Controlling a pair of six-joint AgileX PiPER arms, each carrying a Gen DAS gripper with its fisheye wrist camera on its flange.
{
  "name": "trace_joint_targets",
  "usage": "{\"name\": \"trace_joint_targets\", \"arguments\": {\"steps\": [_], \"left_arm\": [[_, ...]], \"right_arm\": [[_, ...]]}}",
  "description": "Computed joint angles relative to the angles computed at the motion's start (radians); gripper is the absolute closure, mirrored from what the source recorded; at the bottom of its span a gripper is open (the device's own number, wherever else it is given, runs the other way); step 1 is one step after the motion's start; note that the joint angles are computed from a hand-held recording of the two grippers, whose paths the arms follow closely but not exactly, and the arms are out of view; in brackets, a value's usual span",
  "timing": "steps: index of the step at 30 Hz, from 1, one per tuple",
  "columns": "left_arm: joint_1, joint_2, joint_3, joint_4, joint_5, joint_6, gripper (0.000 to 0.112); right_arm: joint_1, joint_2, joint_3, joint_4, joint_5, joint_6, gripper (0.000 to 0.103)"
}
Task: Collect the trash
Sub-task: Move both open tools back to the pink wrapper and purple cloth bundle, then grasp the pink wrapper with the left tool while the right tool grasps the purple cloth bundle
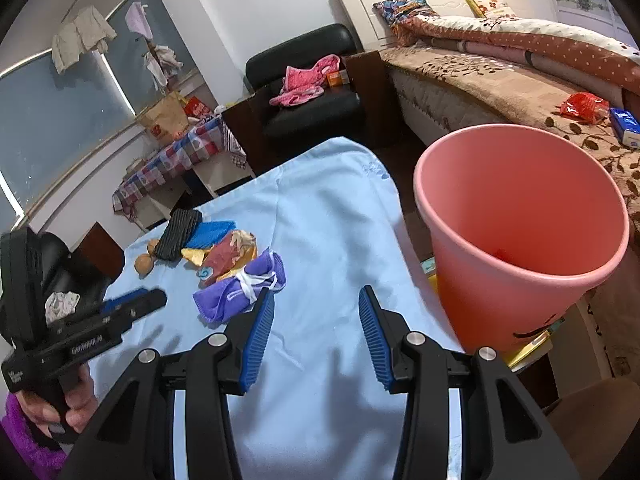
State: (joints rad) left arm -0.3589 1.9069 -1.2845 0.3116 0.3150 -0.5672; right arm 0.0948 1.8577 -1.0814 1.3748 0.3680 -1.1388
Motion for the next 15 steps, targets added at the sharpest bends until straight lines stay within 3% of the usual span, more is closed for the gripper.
{"name": "trace_joint_targets", "arguments": {"steps": [3, 7, 15], "left_arm": [[0.0, 0.038, -0.06, 0.023, 0.01, 0.02, 0.067], [0.017, 0.119, -0.178, -0.12, 0.03, 0.201, 0.067], [0.023, 0.334, -0.478, -0.205, 0.164, 0.372, 0.067]], "right_arm": [[0.011, 0.002, -0.004, -0.011, 0.0, 0.007, 0.059], [0.023, 0.0, -0.005, -0.021, 0.003, 0.009, 0.058], [0.048, 0.022, -0.042, -0.098, 0.045, 0.076, 0.055]]}}
